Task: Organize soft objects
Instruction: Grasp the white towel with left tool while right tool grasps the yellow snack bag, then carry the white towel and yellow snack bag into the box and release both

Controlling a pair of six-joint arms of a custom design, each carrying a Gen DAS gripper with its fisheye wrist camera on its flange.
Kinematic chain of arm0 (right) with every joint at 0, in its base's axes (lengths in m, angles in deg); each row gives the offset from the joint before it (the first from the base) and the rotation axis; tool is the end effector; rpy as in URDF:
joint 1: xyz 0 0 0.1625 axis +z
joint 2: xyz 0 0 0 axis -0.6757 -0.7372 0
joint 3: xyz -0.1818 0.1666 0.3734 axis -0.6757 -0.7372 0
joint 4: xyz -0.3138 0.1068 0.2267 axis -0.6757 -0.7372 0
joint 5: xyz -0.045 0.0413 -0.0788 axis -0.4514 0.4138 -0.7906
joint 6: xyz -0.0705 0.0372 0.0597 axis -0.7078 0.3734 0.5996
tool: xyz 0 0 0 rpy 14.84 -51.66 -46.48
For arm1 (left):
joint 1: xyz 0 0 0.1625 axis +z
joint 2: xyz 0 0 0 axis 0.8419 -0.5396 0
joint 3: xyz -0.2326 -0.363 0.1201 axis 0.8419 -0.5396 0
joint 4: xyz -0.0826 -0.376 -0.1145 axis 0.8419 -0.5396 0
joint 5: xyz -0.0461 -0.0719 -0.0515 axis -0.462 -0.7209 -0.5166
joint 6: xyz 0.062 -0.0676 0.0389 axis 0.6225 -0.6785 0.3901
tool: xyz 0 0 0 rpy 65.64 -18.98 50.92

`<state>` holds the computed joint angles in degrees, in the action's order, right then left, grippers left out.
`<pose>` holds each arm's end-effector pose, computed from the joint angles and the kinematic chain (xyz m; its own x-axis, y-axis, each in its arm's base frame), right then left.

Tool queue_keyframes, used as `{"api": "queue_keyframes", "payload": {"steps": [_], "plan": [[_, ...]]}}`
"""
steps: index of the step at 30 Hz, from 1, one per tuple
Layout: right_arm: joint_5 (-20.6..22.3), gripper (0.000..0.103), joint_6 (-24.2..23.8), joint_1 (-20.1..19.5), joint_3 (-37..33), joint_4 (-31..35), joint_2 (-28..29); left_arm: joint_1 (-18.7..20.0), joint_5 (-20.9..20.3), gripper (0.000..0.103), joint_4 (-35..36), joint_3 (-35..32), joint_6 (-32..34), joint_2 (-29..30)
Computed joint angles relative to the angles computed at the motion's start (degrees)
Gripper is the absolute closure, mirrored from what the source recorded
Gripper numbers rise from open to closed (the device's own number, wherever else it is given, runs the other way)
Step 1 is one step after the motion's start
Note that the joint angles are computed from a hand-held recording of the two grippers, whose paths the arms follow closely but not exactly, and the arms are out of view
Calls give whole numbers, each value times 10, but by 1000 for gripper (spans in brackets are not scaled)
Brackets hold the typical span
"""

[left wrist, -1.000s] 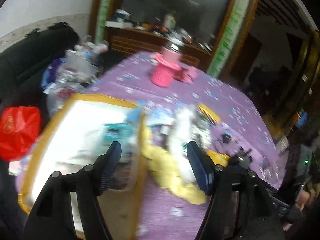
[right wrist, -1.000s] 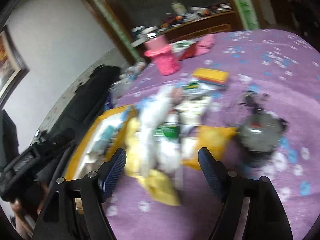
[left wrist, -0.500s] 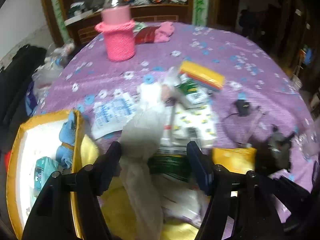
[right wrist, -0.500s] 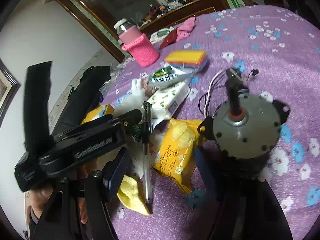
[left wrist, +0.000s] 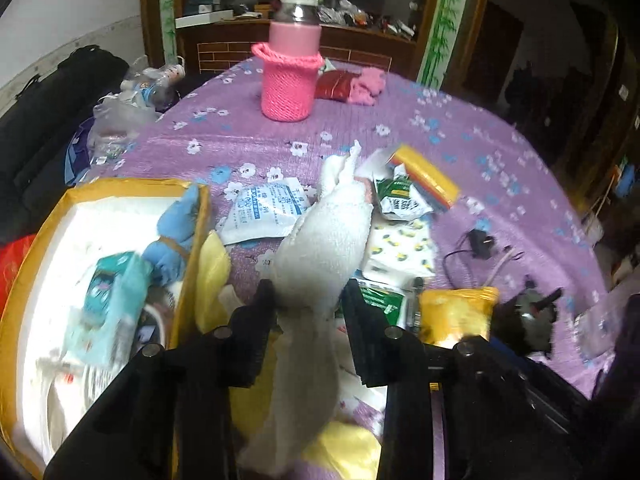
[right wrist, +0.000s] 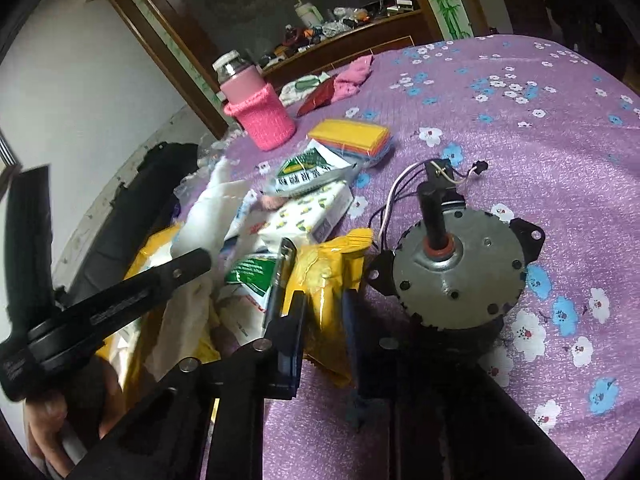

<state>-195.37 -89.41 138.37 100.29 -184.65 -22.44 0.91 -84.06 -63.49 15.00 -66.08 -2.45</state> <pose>0.1387 -0.4893 0.3826 -0.9211 0.2586 0.2912 -0.0901 0.5859 -0.8054 -0.3009 -0.8432 0.0660 -0.7067 0.4245 -0.5660 0.6340 0.7350 -0.2405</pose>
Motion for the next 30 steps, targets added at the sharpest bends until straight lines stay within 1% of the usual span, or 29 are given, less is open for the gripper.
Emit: {"api": "queue_keyframes", "payload": {"steps": [3,5,8,10,12,16,17,19,22,24,30], "plan": [[28,88,2,-10,19,-27,-16,0,-14,71,13,11,-33,-16],[49,88,13,-17,34,-38,-31,2,-34,71,22,23,-61,-30],[65,89,6,-20,46,-65,-37,-1,-34,71,8,44,-63,-41],[90,89,-9,-24,58,-88,-43,-2,-41,71,10,51,-68,-46],[89,89,-29,-18,69,-116,-45,-3,-43,71,6,58,-69,-52],[100,89,-41,-20,77,-117,-46,-7,-41,71,-6,71,-71,-59],[92,89,-47,-17,78,-127,-43,-7,-41,71,-8,74,-73,-61],[62,89,-62,-4,74,-146,-30,-8,-45,71,-7,78,-77,-65],[40,89,-74,8,81,-142,-31,-7,-54,71,10,75,-87,-64],[41,89,-74,13,87,-135,-40,-9,-58,71,12,79,-88,-65],[14,89,-64,37,86,-128,-46,-15,-67,71,-6,107,-78,-82]]}}
